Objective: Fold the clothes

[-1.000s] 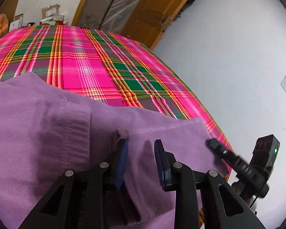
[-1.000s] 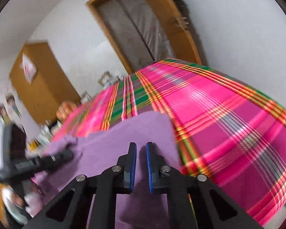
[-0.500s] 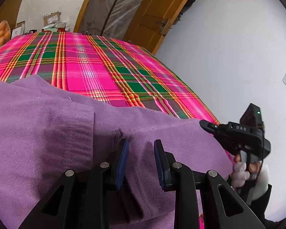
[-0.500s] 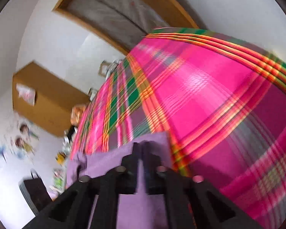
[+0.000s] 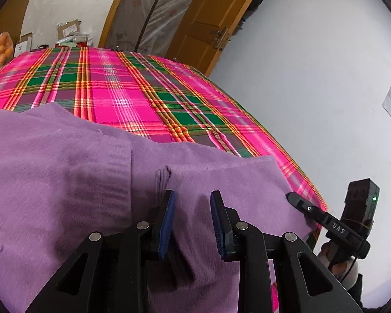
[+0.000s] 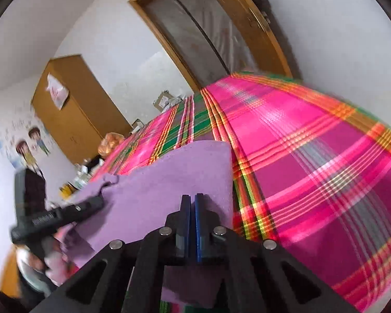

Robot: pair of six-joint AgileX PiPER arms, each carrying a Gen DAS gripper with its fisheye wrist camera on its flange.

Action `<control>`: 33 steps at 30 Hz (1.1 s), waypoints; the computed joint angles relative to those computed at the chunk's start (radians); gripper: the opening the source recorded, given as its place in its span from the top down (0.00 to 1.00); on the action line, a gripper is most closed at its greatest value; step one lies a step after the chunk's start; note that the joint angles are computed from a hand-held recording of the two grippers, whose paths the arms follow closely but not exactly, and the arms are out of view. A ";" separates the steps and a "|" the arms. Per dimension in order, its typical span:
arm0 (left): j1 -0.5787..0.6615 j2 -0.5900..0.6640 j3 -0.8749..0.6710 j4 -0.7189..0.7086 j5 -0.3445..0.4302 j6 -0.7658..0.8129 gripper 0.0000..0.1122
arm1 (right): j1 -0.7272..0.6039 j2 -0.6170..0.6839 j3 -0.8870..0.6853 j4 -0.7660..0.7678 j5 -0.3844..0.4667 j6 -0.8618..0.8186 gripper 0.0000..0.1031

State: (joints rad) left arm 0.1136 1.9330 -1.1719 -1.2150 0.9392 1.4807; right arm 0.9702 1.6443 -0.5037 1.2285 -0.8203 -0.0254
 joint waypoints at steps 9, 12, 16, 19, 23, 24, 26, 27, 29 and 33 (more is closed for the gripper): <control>0.090 -0.080 0.159 -0.062 0.051 0.163 0.74 | 0.187 0.109 -0.109 0.310 -0.186 -0.342 0.90; 0.095 -0.090 0.149 -0.055 0.071 0.150 0.74 | 0.176 0.069 -0.134 0.355 -0.173 -0.419 0.90; 0.060 -0.108 0.112 -0.059 0.052 0.122 0.74 | 0.116 0.030 -0.181 0.381 -0.183 -0.534 0.90; 0.005 -0.103 0.063 -0.057 -0.002 0.074 0.74 | 0.001 -0.003 -0.213 0.392 -0.106 -0.588 0.90; -0.073 -0.051 -0.035 -0.003 -0.084 -0.040 0.74 | -0.147 -0.031 -0.214 0.309 0.039 -0.540 0.90; -0.088 -0.036 -0.053 0.017 -0.100 -0.070 0.74 | -0.186 -0.022 -0.232 0.329 0.087 -0.567 0.90; -0.110 -0.001 -0.090 0.069 -0.121 -0.135 0.74 | -0.279 -0.004 -0.257 0.383 0.227 -0.623 0.90; -0.118 0.016 -0.106 0.098 -0.129 -0.163 0.74 | -0.315 -0.002 -0.258 0.386 0.287 -0.629 0.90; -0.120 0.035 -0.120 0.107 -0.123 -0.175 0.73 | -0.363 -0.002 -0.260 0.408 0.358 -0.656 0.89; -0.117 0.041 -0.128 0.107 -0.112 -0.172 0.73 | -0.311 -0.005 -0.265 0.427 0.270 -0.663 0.88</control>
